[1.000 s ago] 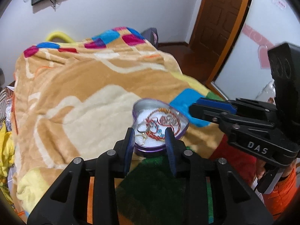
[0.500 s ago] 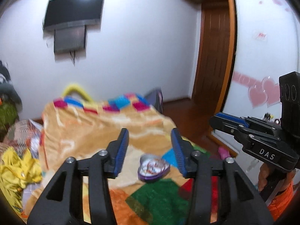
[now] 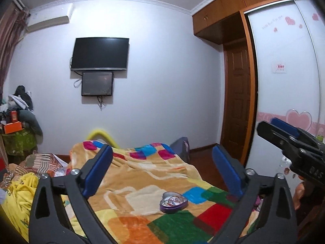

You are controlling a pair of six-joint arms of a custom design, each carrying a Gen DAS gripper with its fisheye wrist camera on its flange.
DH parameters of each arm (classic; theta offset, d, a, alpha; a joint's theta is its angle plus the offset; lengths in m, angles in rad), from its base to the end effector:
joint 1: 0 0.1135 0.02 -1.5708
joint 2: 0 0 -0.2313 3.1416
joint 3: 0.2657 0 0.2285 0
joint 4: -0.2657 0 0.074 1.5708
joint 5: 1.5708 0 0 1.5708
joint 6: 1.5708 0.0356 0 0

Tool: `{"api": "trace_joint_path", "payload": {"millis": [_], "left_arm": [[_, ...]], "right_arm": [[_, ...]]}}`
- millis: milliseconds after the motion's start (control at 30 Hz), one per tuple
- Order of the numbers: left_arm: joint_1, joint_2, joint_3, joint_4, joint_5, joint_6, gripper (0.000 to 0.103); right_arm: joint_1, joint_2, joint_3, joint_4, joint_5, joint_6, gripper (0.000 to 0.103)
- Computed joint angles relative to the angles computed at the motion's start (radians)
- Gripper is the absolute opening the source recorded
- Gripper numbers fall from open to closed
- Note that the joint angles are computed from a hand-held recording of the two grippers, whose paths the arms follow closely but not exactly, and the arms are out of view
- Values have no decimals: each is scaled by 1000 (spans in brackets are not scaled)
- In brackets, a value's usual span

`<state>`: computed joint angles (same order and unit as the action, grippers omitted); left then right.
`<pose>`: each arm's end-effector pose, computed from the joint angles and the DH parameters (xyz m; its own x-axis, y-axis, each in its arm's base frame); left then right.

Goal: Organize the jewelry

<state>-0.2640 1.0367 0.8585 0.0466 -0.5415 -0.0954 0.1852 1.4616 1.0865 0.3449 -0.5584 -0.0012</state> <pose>0.2302 -0.0432 0.3188 -0.1004 -0.0574 -0.9933 -0.2805 0.9595 -0.0271 0.3170 0.0786 0.3153 -0.0289 -0.0064 -0.9996 -0.6767 0.7361 0.0148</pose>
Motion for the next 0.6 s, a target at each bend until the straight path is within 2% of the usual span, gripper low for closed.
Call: {"api": "trace_joint_path", "payload": {"millis": [67, 167, 333, 600], "left_arm": [[-11, -14, -15, 0, -15, -5, 101], [-35, -35, -39, 0, -49, -8, 101], [-59, -62, -60, -20, -78, -21, 101], [-67, -65, -66, -21, -100, -23, 101]], "right_arm": [[14, -20, -32, 25, 50, 3, 90], [27, -47, -53, 11, 91, -3, 98], [48, -60, -57, -20, 146, -36, 99], [15, -91, -84, -54, 100, -50, 99]]}}
